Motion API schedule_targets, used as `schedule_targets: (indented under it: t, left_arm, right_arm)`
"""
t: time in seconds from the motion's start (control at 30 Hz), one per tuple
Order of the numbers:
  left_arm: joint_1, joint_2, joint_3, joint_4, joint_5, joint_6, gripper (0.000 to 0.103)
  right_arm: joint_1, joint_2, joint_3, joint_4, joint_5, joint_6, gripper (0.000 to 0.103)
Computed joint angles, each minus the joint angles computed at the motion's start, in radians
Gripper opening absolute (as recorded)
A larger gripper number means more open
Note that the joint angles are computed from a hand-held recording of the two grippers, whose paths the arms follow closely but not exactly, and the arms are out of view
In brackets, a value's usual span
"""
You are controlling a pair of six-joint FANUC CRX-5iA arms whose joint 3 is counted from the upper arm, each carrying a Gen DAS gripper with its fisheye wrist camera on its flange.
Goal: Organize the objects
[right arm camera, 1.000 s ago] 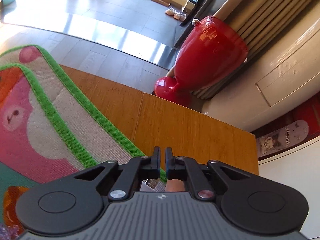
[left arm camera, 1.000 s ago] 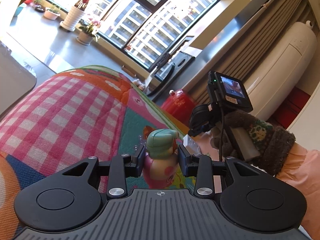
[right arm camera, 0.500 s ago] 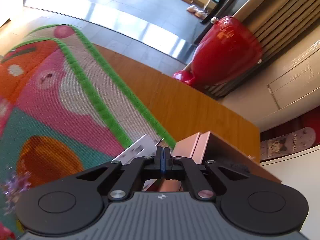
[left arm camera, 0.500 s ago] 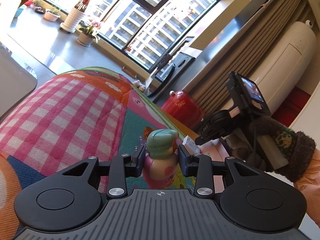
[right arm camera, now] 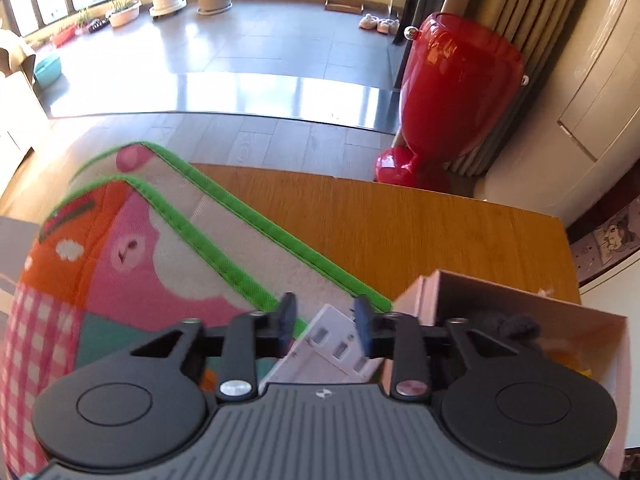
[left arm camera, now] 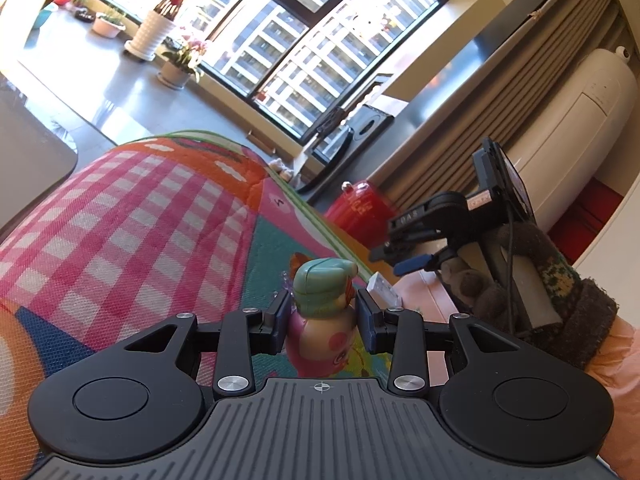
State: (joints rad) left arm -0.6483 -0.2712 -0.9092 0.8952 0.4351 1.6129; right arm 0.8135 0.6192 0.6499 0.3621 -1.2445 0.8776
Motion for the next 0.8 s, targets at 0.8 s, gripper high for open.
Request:
schedule_targets:
  t: [0.8]
  left_arm:
    - [-0.215,-0.011,-0.049,0.397,0.303,-0.164,0.039]
  right_arm:
    - [0.057,-0.153,-0.141,-0.184,0.058,0.187,0.042]
